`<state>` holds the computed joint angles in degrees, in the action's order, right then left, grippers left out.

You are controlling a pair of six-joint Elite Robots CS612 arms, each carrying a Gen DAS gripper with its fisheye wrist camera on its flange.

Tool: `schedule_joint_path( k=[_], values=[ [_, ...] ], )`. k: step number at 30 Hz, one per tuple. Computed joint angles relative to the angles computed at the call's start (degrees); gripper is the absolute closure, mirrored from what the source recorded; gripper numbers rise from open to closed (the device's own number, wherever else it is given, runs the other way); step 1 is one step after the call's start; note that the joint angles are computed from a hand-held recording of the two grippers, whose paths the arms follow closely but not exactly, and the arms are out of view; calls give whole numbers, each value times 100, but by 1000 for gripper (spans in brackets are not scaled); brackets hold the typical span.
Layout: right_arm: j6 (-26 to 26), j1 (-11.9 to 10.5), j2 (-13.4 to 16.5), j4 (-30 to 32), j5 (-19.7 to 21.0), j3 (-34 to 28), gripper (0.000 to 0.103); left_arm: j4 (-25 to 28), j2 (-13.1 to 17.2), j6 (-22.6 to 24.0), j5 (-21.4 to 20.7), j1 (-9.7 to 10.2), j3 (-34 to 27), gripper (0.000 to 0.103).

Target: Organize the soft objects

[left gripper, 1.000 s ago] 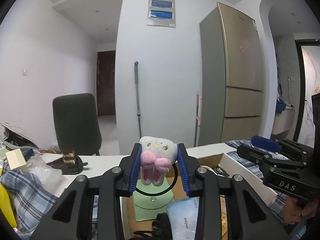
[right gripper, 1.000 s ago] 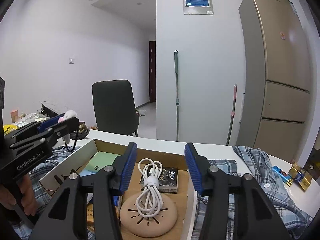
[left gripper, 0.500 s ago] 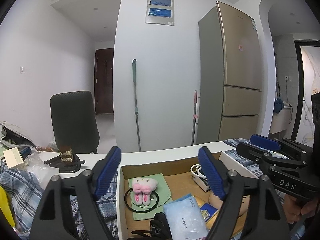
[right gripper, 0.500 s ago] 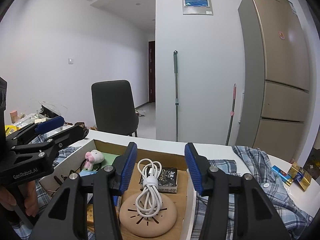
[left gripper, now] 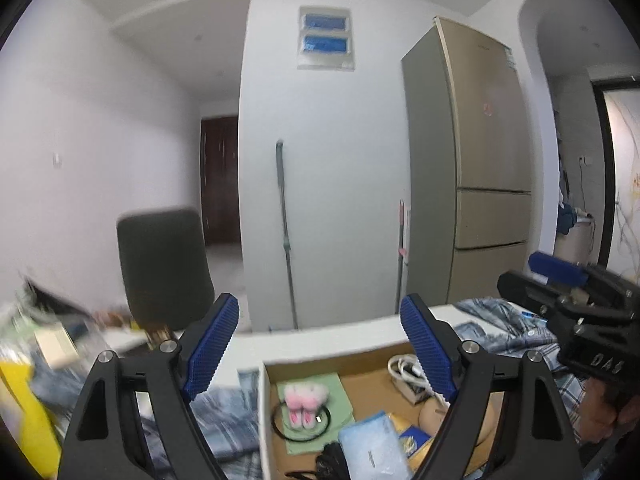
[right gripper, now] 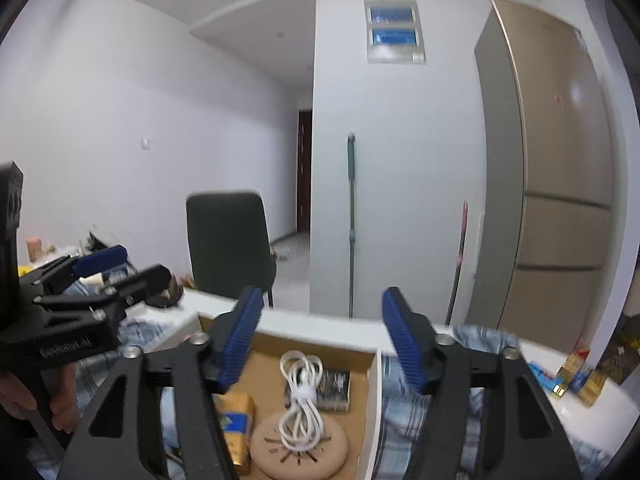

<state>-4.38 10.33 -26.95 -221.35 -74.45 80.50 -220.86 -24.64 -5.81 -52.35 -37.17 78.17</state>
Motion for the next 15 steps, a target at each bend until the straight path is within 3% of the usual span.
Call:
schedule_joint_path(
  k=[4, 10, 13, 15],
  values=[
    [130, -49, -342, 27, 49, 358, 34, 12, -403, -224, 247, -119, 416, 18],
    [-129, -155, -852, -756, 116, 1209, 20, -673, -904, 184, 582, -429, 1175, 18],
    [17, -243, -1096, -1079, 354, 1609, 16, -825, -1078, 51, 665, -566, 1503, 18],
    [70, -277, -1201, -1346, 467, 1860, 13, -753, -1162, -240, 987, -697, 1704, 18]
  ],
)
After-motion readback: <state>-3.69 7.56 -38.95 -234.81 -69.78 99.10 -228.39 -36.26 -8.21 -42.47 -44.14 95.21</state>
